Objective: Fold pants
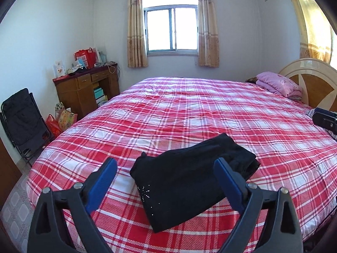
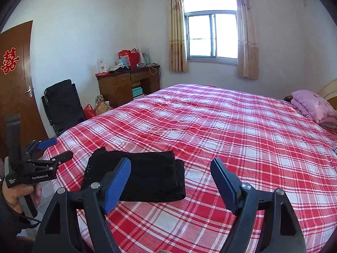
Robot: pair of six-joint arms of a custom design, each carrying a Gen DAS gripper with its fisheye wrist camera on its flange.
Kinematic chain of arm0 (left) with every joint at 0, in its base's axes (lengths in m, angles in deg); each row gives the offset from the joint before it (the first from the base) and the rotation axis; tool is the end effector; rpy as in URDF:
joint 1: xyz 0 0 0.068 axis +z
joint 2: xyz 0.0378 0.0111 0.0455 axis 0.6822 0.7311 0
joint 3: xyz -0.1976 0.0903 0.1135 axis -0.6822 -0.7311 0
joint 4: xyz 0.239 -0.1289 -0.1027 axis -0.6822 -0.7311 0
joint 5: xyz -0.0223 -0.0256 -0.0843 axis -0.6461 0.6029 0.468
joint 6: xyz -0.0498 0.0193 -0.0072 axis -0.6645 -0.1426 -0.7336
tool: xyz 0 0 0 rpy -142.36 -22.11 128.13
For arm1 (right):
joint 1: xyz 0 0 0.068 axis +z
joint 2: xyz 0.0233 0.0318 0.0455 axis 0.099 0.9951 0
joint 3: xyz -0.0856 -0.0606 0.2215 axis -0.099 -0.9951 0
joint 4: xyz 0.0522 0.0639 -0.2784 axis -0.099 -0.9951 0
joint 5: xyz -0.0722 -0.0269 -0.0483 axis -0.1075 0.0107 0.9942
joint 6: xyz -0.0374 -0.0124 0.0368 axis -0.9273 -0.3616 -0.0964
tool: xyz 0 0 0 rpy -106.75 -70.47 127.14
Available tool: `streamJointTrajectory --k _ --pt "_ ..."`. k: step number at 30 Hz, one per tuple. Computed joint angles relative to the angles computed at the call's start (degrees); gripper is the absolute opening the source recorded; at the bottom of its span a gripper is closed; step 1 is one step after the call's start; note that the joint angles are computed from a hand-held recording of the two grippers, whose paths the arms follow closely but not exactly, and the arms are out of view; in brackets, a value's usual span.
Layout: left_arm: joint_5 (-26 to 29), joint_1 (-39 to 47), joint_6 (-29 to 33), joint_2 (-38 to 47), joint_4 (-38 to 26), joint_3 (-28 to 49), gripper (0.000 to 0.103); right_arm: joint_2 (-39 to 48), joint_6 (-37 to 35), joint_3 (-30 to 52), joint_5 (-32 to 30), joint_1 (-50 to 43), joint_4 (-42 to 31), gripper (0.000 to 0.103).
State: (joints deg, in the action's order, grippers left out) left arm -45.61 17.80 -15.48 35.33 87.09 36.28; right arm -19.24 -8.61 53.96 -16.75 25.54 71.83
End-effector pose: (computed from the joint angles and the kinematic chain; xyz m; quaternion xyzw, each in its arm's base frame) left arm 0.2531 -0.1112 0.1728 0.0963 0.8570 -0.0472 0.5040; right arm 0.2350 0.0783 0.2073 -0.0489 0.8570 0.0456 0.5109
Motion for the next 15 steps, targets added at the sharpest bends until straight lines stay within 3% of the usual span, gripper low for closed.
streamJointTrajectory --k 15 --pt "-0.18 0.27 -0.13 -1.20 -0.72 -0.30 0.096 -1.26 -0.36 0.17 2.07 1.83 -1.44 0.080"
